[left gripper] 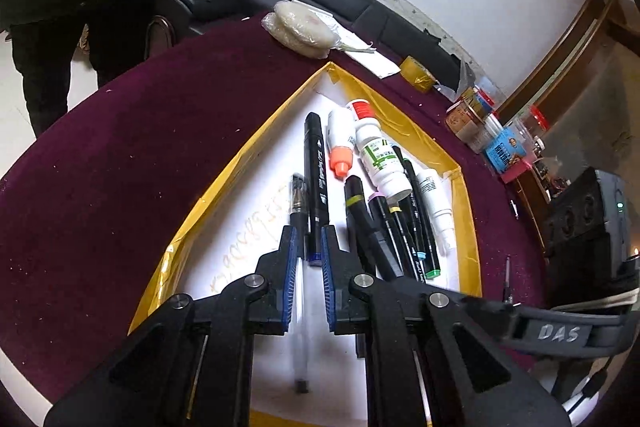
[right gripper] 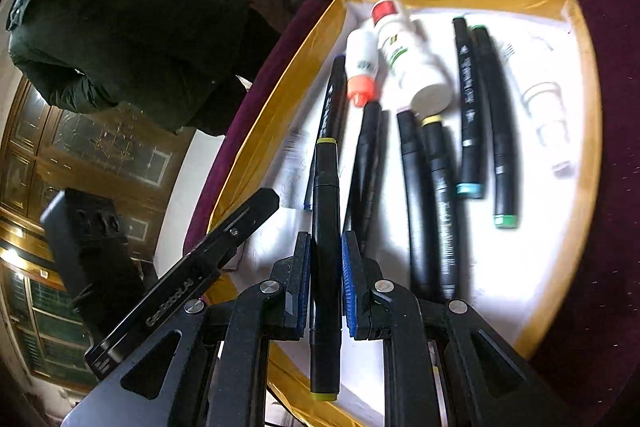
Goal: Organize rigid objects
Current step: 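Carry the pen and marker over the white tray, lower them and open both tools, then move both open tools back over the last pen and marker on the carpet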
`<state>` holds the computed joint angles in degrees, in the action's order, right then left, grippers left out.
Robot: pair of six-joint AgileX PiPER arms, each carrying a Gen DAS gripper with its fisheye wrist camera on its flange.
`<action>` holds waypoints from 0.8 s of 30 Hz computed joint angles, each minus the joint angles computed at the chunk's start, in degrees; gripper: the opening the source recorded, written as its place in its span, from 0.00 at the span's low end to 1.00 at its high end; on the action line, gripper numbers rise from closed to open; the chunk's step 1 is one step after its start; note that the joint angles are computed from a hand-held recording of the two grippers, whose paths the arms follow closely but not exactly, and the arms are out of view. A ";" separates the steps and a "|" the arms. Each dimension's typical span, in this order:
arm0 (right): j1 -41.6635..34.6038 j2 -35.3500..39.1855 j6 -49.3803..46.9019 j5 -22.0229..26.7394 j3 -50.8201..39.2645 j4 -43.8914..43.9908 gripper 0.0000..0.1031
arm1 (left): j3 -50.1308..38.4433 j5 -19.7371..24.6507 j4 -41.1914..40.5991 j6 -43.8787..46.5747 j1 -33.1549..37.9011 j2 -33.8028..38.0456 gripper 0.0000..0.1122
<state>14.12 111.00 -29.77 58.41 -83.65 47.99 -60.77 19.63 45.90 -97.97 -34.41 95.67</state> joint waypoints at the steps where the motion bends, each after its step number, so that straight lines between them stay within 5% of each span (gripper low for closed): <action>1: 0.53 0.07 0.40 -0.41 -0.06 -0.56 0.13 | 0.29 0.14 0.65 -0.77 -0.16 -0.49 0.10; 6: 2.73 1.97 3.29 -2.15 -2.59 -2.73 0.13 | 0.53 2.17 5.46 -5.79 -1.64 -1.98 0.23; 9: 3.37 1.62 4.01 -3.57 -2.22 -3.47 0.15 | -0.94 7.17 7.50 -7.30 -3.65 -1.92 0.48; 12: 4.02 0.01 4.87 -7.18 -0.80 -6.10 0.23 | -2.07 9.53 7.52 -6.63 -4.58 -1.62 0.50; 18: 0.72 -4.54 0.92 -9.43 3.20 -4.66 0.24 | -6.46 15.67 6.45 -2.93 -7.43 0.30 0.50; 24: -2.97 -13.06 -5.57 -17.40 11.37 -5.21 0.33 | -16.18 29.89 8.57 2.40 -13.70 5.41 0.50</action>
<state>11.15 97.94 -35.35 41.02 -72.29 42.78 -76.95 49.52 54.48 -95.58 -48.11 101.08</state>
